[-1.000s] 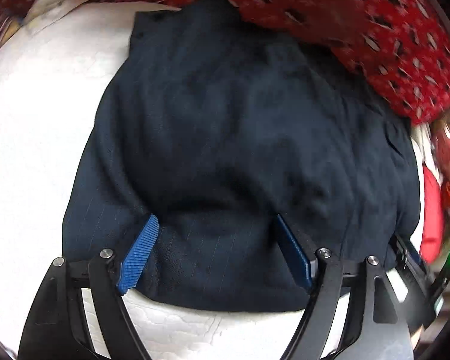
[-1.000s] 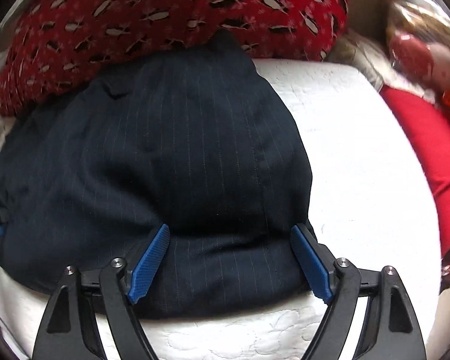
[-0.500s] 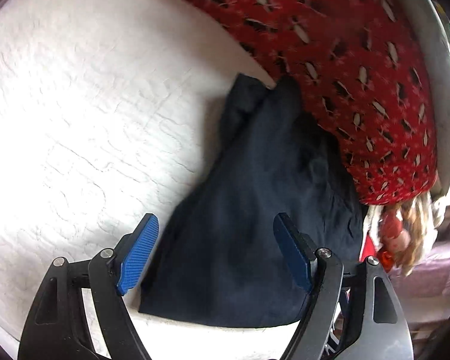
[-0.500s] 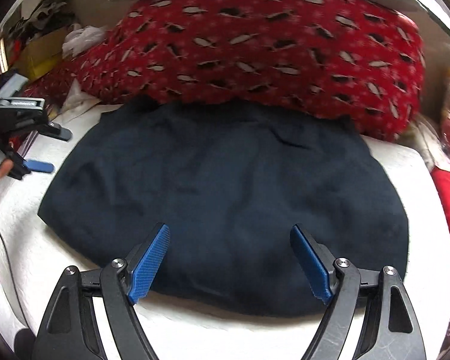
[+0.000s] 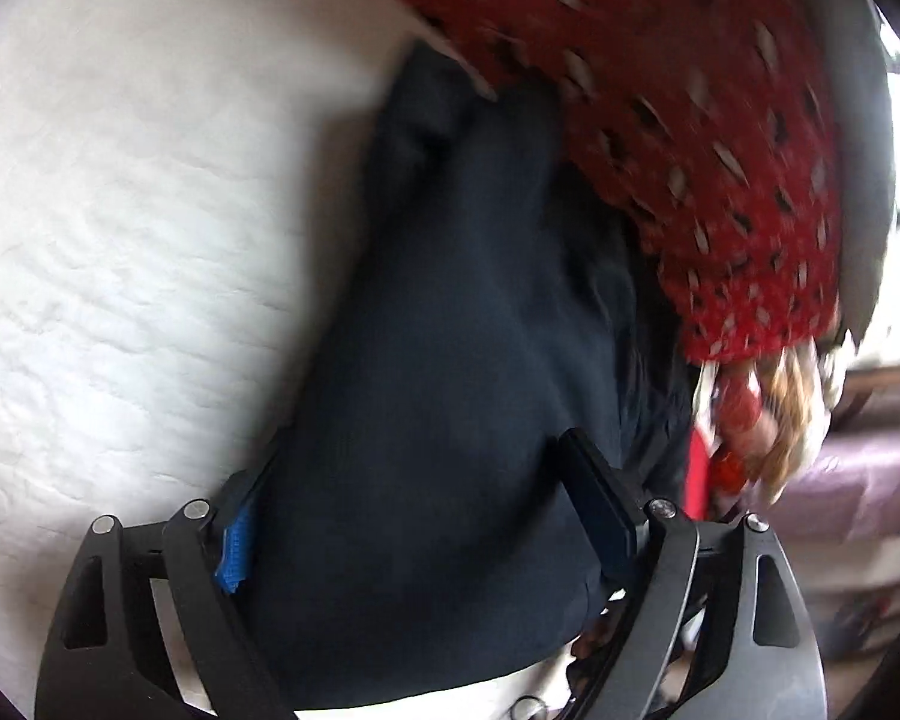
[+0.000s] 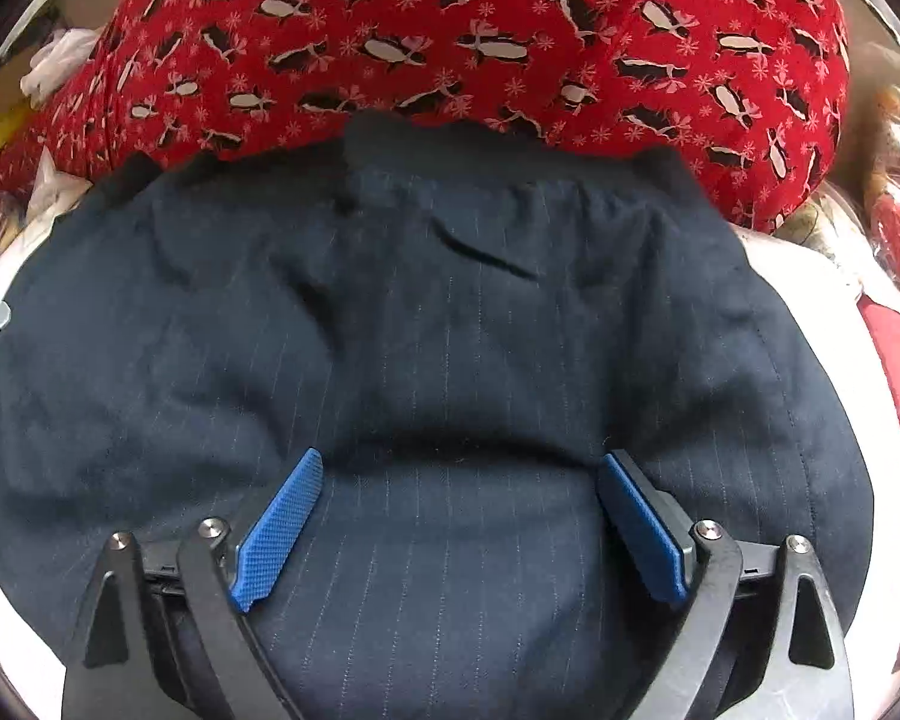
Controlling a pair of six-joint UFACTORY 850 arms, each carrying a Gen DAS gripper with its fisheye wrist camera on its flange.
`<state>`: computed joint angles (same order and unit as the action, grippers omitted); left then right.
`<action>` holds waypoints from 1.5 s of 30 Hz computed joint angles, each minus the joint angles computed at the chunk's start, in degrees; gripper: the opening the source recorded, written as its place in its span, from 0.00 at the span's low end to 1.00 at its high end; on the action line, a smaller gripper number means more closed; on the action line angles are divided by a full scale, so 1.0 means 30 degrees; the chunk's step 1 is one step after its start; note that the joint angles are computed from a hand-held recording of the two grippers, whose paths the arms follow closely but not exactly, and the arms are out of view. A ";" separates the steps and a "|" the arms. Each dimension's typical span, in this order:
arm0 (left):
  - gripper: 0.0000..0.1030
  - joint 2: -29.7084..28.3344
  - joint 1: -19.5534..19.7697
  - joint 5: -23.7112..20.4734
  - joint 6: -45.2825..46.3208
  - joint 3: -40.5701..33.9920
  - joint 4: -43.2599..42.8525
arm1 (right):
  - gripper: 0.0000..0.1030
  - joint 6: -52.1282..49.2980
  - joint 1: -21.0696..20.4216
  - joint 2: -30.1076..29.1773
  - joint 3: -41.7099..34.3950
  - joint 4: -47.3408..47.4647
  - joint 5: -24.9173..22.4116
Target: Fold large clothes
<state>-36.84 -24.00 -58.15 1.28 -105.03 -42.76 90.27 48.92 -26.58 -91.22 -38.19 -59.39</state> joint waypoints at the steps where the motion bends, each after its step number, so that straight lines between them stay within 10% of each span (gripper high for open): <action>1: 0.80 0.0136 -0.0136 0.0106 0.0159 0.0138 -0.0304 | 0.91 0.0318 -0.0014 0.0080 0.0128 -0.0037 0.0173; 5: 0.32 0.0583 -0.0682 0.0679 -0.0574 0.0082 0.0642 | 0.94 0.0842 0.0040 0.0089 0.0280 -0.0508 0.0271; 11: 0.21 0.1455 -0.1377 0.1346 -0.1312 -0.0504 0.1212 | 0.94 -0.0964 -0.0099 0.0055 -0.0461 0.0806 -0.0405; 21: 0.17 0.0677 -0.3788 0.1449 -0.3319 -0.3189 0.2941 | 0.95 0.2706 0.1976 0.2861 0.2786 -0.3006 -0.4790; 28: 0.15 -0.0260 -0.4989 0.0925 -0.4889 -0.4519 0.4230 | 0.99 0.7784 0.1694 0.6298 0.8856 -0.3047 0.0786; 41: 0.18 -0.5196 -0.7037 -0.2215 -0.7829 -1.0485 0.5662 | 1.00 0.9283 0.2103 0.6463 0.9342 -0.4536 0.0714; 45: 0.40 -0.4807 -0.7217 -0.2385 -0.6843 -1.0075 0.4941 | 1.00 0.9674 0.2211 0.6616 0.9634 -0.4768 0.0807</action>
<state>-51.26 -45.65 -65.30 -19.25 -135.25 -27.93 119.29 55.56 -6.73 -62.32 -52.50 -56.97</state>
